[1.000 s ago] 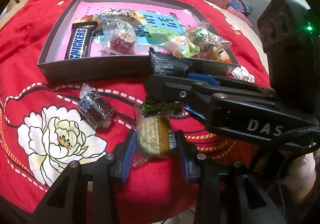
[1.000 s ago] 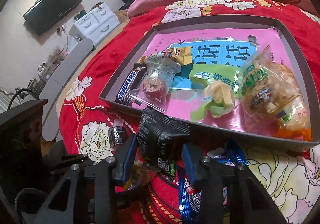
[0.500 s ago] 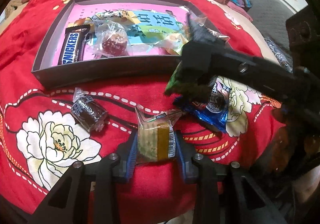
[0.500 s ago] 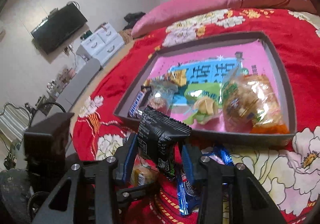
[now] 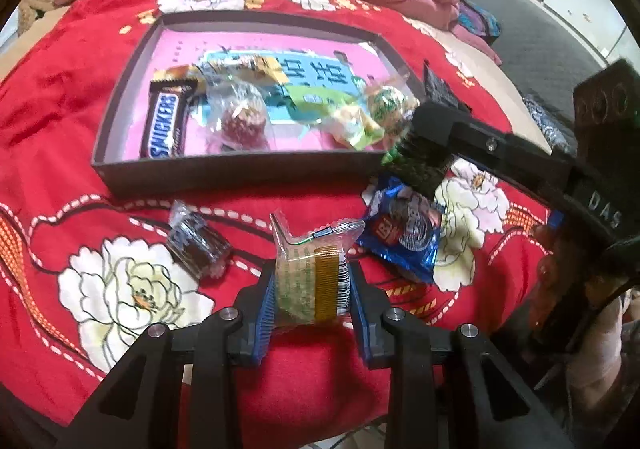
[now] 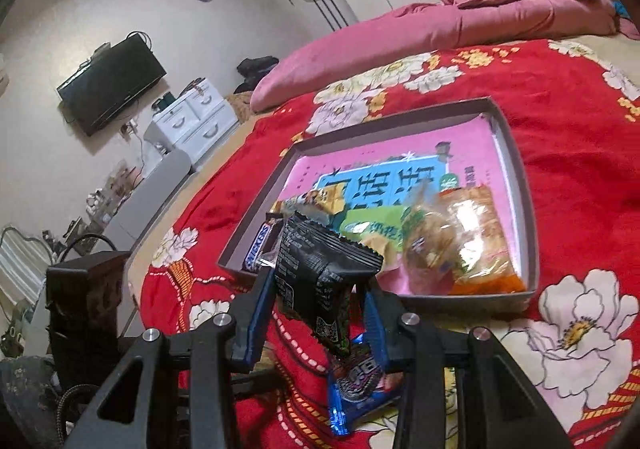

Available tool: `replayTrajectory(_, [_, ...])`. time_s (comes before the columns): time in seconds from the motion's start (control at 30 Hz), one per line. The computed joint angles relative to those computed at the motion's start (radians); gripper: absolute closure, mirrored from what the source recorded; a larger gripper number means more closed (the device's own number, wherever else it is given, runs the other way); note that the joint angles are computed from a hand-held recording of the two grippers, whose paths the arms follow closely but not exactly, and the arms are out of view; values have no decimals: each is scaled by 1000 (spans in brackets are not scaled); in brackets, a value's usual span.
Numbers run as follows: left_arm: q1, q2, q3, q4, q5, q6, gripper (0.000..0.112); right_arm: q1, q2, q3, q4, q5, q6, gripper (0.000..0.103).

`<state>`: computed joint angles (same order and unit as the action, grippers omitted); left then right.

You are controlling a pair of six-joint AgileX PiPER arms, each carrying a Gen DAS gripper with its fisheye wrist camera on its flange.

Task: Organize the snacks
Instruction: 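Grasp the cracker pack with left gripper while right grasps the black bag, then carry the cracker pack and black bag over the tray with both grippers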

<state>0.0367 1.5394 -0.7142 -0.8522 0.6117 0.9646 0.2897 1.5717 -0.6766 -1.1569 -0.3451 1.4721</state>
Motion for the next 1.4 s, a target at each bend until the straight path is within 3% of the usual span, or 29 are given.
replayTrajectory(0.4, [-8,-25,-49,19,-13,-63,78,14,-51,22,175,65,-176,61])
replayTrajectory(1.13, [-88,29,-187,76,-57,-211,78,-114,-132,76,260,76,-203,61])
replayTrajectory(1.4, [-110,65,-227,102,-67,-256,78,-129,-133,78,331,116,-272,61])
